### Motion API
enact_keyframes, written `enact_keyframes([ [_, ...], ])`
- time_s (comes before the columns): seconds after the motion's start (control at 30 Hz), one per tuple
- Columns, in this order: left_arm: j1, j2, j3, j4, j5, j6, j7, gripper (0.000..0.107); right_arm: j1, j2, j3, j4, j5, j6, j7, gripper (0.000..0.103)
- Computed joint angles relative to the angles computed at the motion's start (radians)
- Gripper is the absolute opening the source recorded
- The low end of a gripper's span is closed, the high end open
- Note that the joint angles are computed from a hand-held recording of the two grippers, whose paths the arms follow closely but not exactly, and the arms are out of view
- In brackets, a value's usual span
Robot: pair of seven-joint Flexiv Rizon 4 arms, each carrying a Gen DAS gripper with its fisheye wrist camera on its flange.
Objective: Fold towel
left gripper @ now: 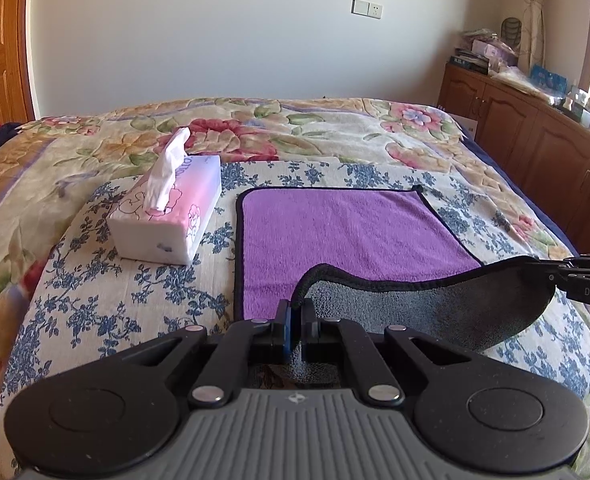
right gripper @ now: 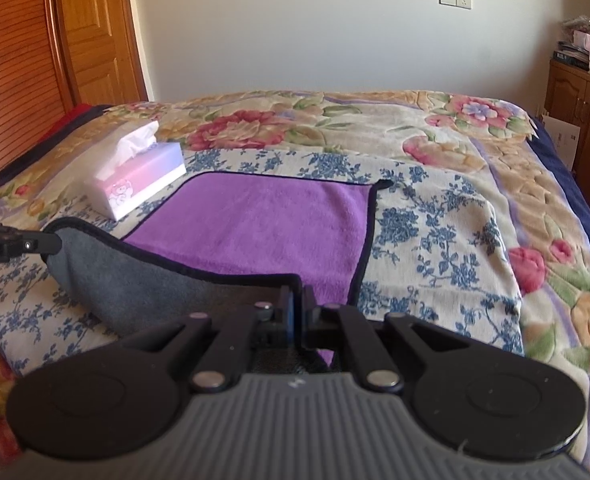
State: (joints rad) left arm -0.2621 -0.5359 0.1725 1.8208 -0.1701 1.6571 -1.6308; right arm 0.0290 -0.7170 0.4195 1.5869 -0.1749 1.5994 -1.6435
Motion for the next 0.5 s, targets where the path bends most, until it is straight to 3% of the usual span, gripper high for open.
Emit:
enact_keyframes([
  [0.1, 0.042, 0.000, -0.048, -0.004, -0.005, 0.001, 0.016, 0.005, 0.003, -0.010, -0.002, -0.022, -0.005, -0.011, -0.004, 0.004],
  [0.5, 0.042, -0.041, -0.026, -0.083, -0.002, -0.033, 0.027, 0.005, 0.004, -0.065, 0.012, -0.121, 0.002, -0.040, -0.064, 0.004],
])
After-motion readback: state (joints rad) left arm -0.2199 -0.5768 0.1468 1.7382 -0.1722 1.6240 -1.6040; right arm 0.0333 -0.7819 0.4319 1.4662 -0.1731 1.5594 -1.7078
